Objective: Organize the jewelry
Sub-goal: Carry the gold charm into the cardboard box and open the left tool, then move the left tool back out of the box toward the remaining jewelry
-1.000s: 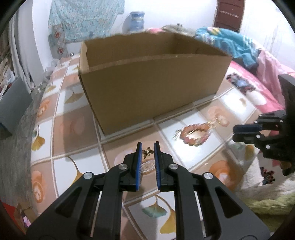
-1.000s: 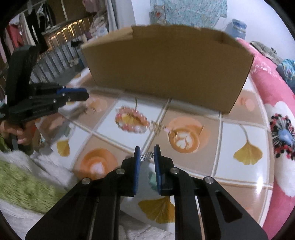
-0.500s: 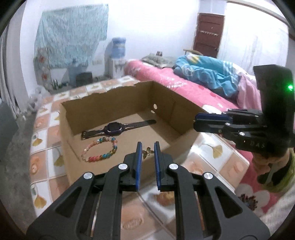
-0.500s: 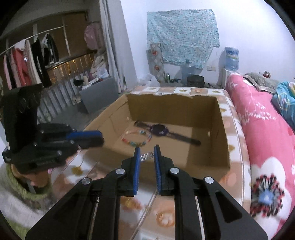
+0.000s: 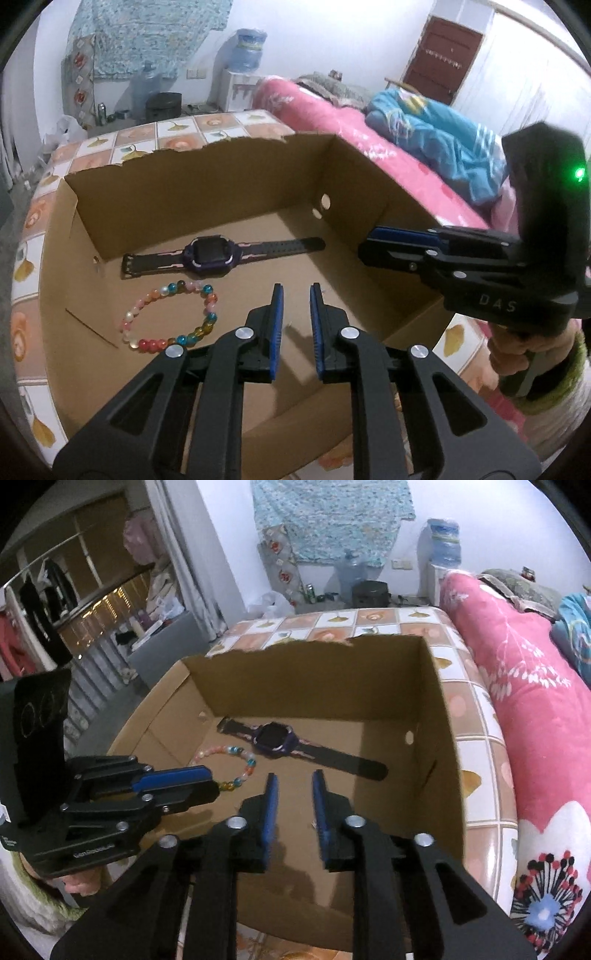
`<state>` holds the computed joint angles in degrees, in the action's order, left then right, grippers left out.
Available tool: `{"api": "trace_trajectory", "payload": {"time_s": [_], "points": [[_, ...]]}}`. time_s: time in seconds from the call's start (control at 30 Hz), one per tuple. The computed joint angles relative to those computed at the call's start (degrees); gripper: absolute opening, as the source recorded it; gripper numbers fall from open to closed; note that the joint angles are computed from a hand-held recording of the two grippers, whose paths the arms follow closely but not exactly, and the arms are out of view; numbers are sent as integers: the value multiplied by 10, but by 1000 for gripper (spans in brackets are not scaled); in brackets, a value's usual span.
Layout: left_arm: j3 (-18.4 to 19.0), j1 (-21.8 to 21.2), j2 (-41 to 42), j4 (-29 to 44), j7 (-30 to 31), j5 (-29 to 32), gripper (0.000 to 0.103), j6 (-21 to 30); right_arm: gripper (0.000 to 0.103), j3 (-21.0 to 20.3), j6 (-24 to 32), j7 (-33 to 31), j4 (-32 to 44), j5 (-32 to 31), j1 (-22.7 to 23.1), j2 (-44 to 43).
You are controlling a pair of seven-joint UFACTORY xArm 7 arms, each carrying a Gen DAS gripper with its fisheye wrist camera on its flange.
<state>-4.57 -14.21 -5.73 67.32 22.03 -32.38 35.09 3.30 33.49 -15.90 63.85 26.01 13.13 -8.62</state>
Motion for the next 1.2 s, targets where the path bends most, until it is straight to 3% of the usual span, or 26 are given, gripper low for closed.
{"api": "trace_trajectory", "payload": {"time_s": [0.33,0.43,0.53,0.7,0.97,1.2], "points": [[20,3,-35,-22,28,-61,20,-26,32,-21,-22,-32,-22,70,1,-37],[31,-1,-72,-45,46,-77,20,-30,32,-30,-30,-53,-47,92,11,-74],[49,-11,-129,-87,75,-94,28,-37,34,-47,-38,-91,-87,122,35,-127],[74,-29,-241,-178,93,-72,36,-32,34,-70,-25,-123,-169,143,71,-226],[71,-46,-332,-281,33,-6,37,31,34,-74,23,-48,-271,132,82,-289],[31,-89,-290,-316,25,41,37,-36,34,-46,15,2,-316,102,84,-263]]}}
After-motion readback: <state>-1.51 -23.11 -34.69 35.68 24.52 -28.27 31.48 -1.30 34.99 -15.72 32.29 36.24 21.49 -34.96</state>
